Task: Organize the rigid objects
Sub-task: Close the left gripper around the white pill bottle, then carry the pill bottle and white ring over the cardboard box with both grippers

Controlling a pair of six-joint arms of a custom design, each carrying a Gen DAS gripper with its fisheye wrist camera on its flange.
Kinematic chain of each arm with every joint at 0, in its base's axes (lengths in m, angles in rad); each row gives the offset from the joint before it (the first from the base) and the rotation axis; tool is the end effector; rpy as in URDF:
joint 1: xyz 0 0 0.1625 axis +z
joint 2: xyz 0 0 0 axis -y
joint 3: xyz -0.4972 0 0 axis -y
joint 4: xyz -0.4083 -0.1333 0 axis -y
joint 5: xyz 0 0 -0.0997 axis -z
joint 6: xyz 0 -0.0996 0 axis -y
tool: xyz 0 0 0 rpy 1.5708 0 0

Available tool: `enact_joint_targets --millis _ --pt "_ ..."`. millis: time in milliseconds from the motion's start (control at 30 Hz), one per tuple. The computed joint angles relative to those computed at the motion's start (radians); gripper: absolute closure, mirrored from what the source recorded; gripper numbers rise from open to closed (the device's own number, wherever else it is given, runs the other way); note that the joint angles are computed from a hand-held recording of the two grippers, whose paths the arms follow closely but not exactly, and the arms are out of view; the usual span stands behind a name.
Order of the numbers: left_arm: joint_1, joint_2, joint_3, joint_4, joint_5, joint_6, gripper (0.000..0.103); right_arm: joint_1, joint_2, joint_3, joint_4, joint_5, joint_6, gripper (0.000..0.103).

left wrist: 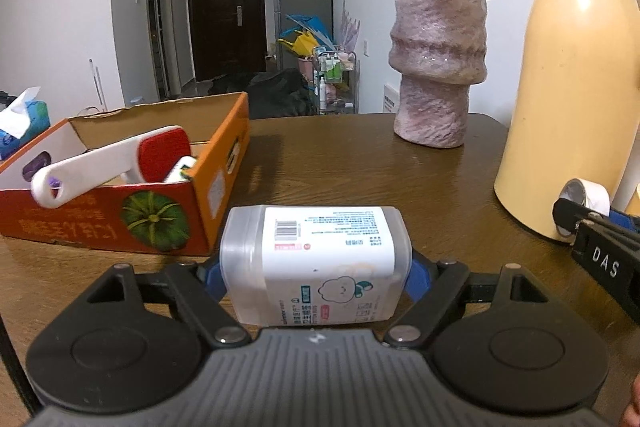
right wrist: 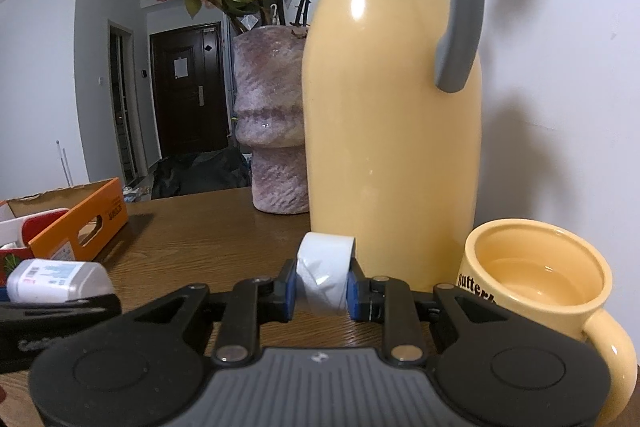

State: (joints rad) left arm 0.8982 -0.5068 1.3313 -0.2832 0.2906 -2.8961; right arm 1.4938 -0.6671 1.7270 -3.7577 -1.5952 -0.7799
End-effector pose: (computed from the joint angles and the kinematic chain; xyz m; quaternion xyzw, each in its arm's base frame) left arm -0.2479 -0.6783 0.0039 0.0457 0.7561 -0.4961 0.4244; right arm 0.0749 -0.7309 0.1612 0.2849 -0.7959 0.4815 0.2313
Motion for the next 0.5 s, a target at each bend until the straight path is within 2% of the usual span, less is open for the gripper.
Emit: enact_joint_targets --millis 133,500 --pt "-0.009 -0.029 0.057 -0.060 -0.012 0.034 0.020 0.004 -0.002 0.025 -0.029 -0.003 0.007 0.080" --pt "-0.036 -0.114 0.215 -0.123 -0.050 0.008 0.020 0.025 -0.005 0.130 -0.137 -0.008 0.005 0.079"
